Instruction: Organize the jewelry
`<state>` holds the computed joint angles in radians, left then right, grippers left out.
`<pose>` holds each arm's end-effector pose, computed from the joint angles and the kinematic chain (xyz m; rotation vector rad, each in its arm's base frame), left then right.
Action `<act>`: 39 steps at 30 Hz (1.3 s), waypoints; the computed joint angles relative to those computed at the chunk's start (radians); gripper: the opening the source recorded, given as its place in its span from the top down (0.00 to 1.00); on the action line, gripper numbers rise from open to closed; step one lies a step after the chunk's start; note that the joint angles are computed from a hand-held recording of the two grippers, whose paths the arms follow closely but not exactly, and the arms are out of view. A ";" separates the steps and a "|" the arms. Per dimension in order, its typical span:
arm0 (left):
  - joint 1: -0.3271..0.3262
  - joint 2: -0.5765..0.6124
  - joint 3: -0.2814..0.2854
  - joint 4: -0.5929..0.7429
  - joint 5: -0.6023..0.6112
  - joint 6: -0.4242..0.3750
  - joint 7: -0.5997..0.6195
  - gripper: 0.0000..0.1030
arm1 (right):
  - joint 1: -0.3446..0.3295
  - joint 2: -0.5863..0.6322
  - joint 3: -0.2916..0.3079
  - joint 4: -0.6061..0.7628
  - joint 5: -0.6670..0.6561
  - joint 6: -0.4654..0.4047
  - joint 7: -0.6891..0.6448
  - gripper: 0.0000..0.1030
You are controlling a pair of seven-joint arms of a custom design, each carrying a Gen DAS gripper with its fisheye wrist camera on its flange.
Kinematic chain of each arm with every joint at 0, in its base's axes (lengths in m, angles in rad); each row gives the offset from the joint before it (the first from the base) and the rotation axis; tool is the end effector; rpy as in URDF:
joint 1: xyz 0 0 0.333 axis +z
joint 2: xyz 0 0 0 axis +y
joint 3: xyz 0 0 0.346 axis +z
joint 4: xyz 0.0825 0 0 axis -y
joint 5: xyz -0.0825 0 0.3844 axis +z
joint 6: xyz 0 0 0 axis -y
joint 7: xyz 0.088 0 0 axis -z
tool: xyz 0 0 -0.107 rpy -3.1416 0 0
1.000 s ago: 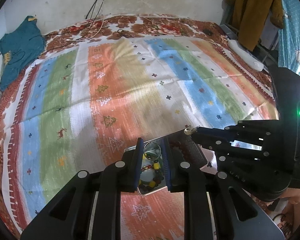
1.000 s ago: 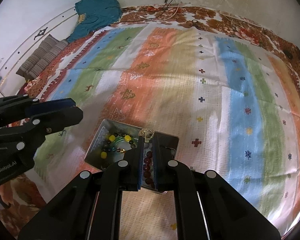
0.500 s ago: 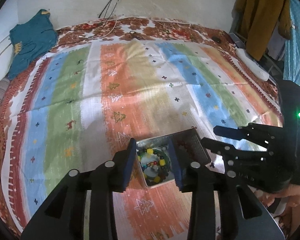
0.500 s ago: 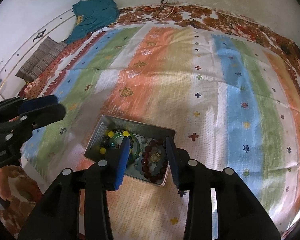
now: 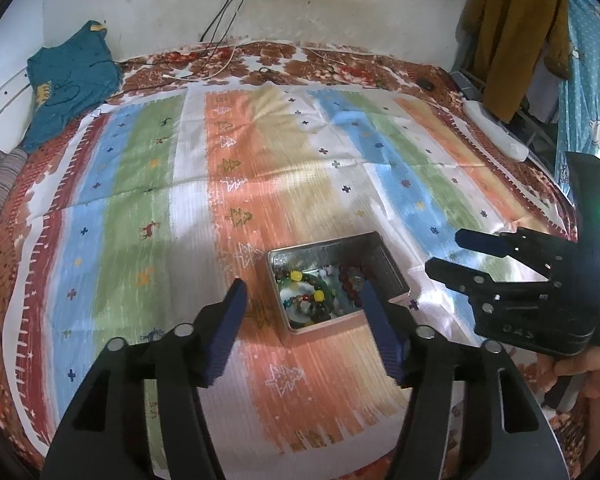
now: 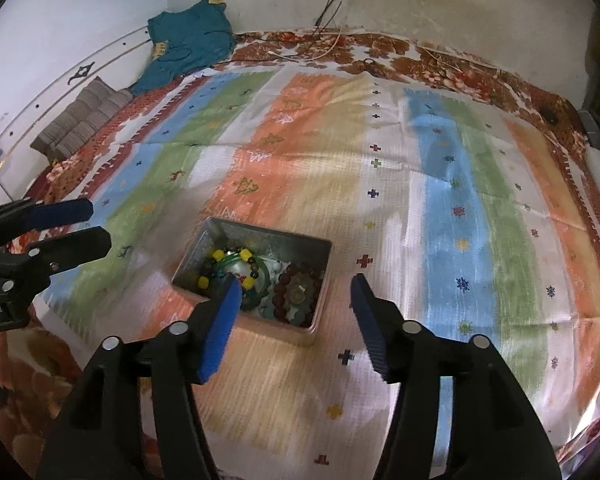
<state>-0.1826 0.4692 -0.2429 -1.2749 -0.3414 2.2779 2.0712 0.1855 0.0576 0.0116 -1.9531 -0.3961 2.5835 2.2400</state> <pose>0.6986 -0.2748 0.5817 -1.1833 2.6058 -0.9944 0.6033 0.1274 0.5411 -1.6757 2.0415 -0.6490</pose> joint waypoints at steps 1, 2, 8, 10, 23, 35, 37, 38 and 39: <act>0.002 -0.006 0.000 -0.010 -0.003 0.004 0.002 0.40 | 0.001 -0.005 0.002 -0.007 0.003 0.001 -0.004 0.41; 0.004 -0.013 -0.002 -0.022 -0.007 0.010 0.005 0.39 | 0.002 -0.012 0.002 -0.015 -0.002 0.004 0.003 0.41; 0.015 -0.053 -0.008 -0.085 -0.035 0.043 0.040 0.36 | 0.008 -0.050 0.010 -0.060 -0.046 0.029 0.037 0.33; 0.018 -0.063 -0.009 -0.101 -0.043 0.045 0.050 0.35 | 0.008 -0.065 0.013 -0.079 -0.051 0.041 0.046 0.31; 0.022 -0.140 -0.006 -0.220 -0.088 0.115 0.105 0.14 | 0.001 -0.122 0.028 -0.144 -0.104 0.086 0.108 0.19; 0.017 -0.174 -0.001 -0.283 -0.088 0.182 0.121 0.05 | -0.009 -0.144 0.036 -0.168 -0.147 0.103 0.157 0.08; 0.019 -0.175 -0.003 -0.285 -0.092 0.181 0.127 0.05 | -0.010 -0.148 0.036 -0.173 -0.148 0.111 0.160 0.07; 0.020 -0.178 -0.004 -0.290 -0.096 0.183 0.133 0.05 | -0.011 -0.150 0.036 -0.176 -0.149 0.115 0.163 0.07; 0.020 -0.181 -0.004 -0.295 -0.097 0.189 0.138 0.05 | -0.012 -0.153 0.036 -0.179 -0.151 0.119 0.166 0.07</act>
<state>-0.1623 0.2880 -0.2472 -1.5698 -0.4381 2.4666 2.2097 0.1738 -0.0952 0.0480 -2.1323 -0.5473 2.7025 2.4064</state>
